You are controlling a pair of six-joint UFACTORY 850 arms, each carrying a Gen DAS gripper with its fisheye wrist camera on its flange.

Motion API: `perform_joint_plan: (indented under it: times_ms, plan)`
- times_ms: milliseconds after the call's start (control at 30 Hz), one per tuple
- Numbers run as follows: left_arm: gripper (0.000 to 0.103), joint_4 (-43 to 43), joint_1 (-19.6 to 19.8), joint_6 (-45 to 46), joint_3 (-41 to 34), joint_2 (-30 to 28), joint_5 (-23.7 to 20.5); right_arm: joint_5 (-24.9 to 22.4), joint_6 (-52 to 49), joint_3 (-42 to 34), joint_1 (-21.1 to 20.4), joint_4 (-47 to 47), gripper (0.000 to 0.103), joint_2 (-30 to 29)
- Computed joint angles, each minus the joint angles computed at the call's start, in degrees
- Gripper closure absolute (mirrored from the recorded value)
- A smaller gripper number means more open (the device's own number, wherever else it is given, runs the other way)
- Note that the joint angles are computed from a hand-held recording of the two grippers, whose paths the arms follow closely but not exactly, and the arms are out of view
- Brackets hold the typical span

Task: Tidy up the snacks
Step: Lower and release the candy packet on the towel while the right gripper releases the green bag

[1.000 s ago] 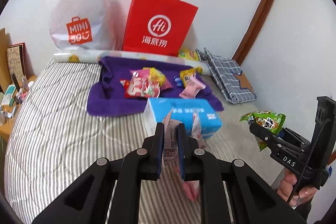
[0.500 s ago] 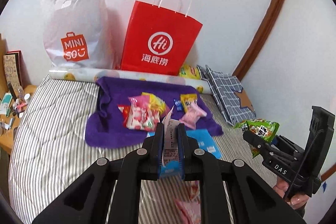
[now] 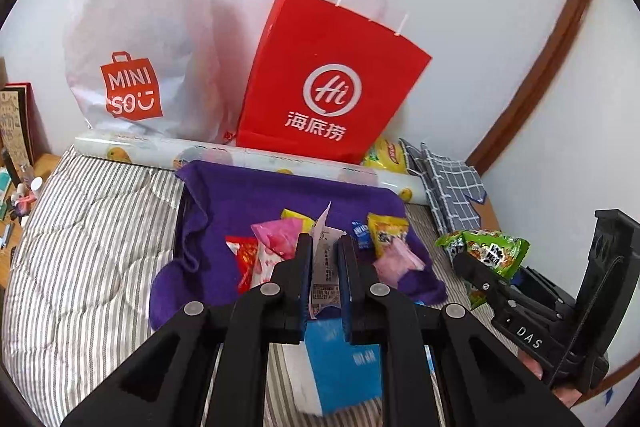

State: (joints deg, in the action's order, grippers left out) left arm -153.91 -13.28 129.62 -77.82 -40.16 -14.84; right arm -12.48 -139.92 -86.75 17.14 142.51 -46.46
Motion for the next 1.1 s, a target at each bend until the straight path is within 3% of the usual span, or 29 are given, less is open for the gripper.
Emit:
perform_joint_plan:
  times_ms: [100, 333, 533, 600, 800, 900, 967, 1100]
  plan:
    - [0.091, 2.7, 0.5, -3.5, -2.7, -2.1, 1.1, 1.1, 12.4, -4.5, 0.0, -11.9, 0.059, -2.9]
    - [0.091, 19.6, 1.8, -21.4, -8.3, -7.0, -0.6, 3.1, 37.2, -14.1, 0.5, -37.2, 0.059, -9.7]
    - [0.091, 25.3, 2.1, -27.8, -11.4, -10.0, -0.9, 3.0, 65.6, -20.4, 0.4, -64.9, 0.059, -14.6]
    - [0.091, 26.6, 2.3, -29.3, -12.2, -10.7, -0.9, 3.0, 70.8, -21.2, 0.5, -70.2, 0.059, -15.3]
    - [0.09, 28.1, 2.5, -31.6, -13.1, -11.4, 0.6, 2.2, 80.2, -23.2, 0.4, -79.3, 0.057, -16.7]
    - [0.085, 21.0, 2.2, -24.6, -12.8, -11.1, 3.5, 1.7, 75.1, -22.7, -0.1, -72.9, 0.057, -16.4]
    - [0.065, 17.3, 2.1, -20.7, -12.5, -10.6, 5.4, 0.5, 70.1, -22.1, -0.4, -67.3, 0.054, -16.0]
    - [0.064, 6.7, 2.2, -9.6, -9.9, -8.9, 5.0, 0.7, 65.6, -20.2, -0.3, -62.8, 0.051, -14.5]
